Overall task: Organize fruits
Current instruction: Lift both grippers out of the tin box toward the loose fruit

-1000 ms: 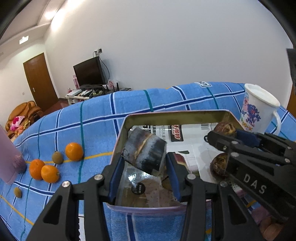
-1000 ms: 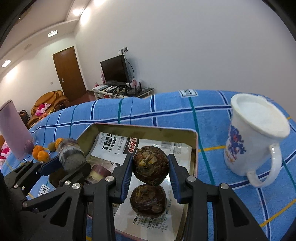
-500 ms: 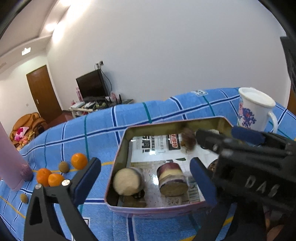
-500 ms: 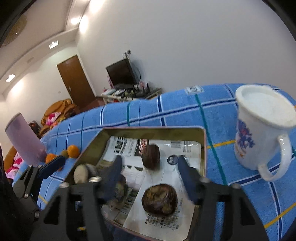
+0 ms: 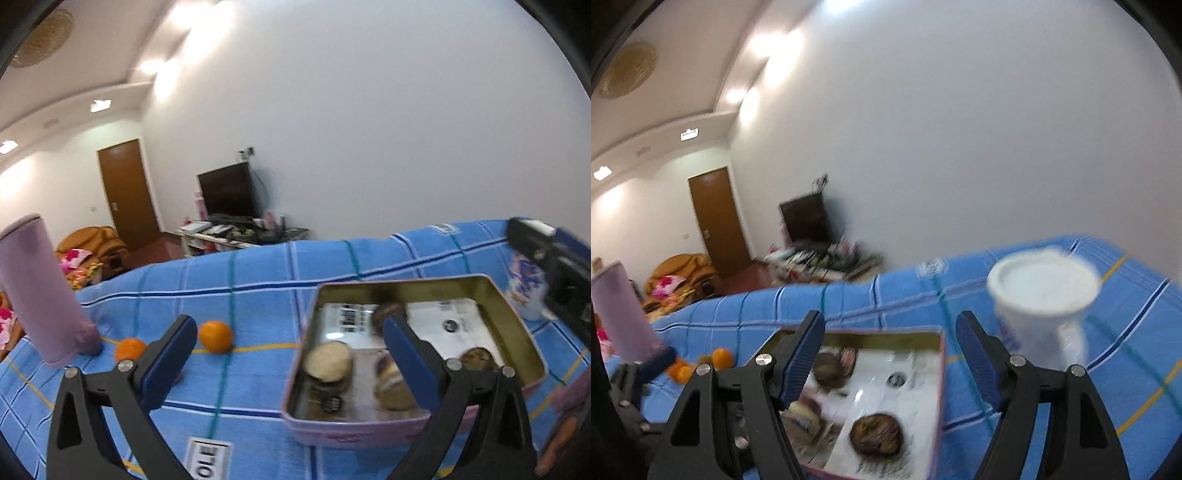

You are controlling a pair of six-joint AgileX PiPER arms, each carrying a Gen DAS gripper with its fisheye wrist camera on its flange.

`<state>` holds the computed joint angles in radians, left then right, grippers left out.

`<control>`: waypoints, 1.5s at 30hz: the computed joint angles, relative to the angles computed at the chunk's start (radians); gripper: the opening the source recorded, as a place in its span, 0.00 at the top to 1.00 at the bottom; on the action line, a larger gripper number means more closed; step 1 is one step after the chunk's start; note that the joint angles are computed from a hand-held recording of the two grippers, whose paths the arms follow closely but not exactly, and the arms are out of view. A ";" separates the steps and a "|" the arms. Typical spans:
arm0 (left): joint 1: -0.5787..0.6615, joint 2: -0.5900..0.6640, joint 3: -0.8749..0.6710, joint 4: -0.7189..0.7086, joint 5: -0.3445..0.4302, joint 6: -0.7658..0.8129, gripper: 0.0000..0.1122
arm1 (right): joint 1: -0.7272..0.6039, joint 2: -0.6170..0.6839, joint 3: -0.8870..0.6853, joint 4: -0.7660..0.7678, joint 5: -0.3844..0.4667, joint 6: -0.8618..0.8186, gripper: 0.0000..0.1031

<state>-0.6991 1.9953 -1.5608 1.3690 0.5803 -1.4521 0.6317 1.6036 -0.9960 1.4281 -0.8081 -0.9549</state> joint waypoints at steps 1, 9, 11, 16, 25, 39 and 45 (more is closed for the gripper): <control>0.004 0.002 -0.001 0.008 0.011 -0.013 0.08 | 0.022 0.008 0.000 -0.009 -0.056 -0.004 0.20; 0.041 0.003 0.005 -0.016 -0.017 -0.019 0.08 | 0.047 0.020 0.018 -0.066 -0.138 0.031 0.15; 0.047 0.003 0.010 -0.010 -0.026 -0.022 0.08 | 0.044 0.016 0.021 -0.068 -0.131 0.032 0.15; 0.050 -0.003 0.027 -0.002 -0.022 -0.050 0.08 | 0.049 0.004 0.043 -0.065 -0.144 0.061 0.15; 0.057 -0.042 0.105 0.064 -0.042 -0.120 0.08 | 0.087 0.005 0.049 -0.055 -0.186 0.072 0.15; 0.107 -0.089 0.164 -0.067 -0.097 0.101 0.08 | 0.135 0.016 0.044 -0.038 -0.236 0.065 0.15; 0.159 -0.110 0.197 -0.018 -0.121 0.073 0.08 | 0.155 0.022 0.035 -0.015 -0.259 0.056 0.15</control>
<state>-0.5404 1.8852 -1.3637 1.3507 0.4589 -1.3789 0.7863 1.6255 -0.9609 1.4127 -1.0667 -0.8994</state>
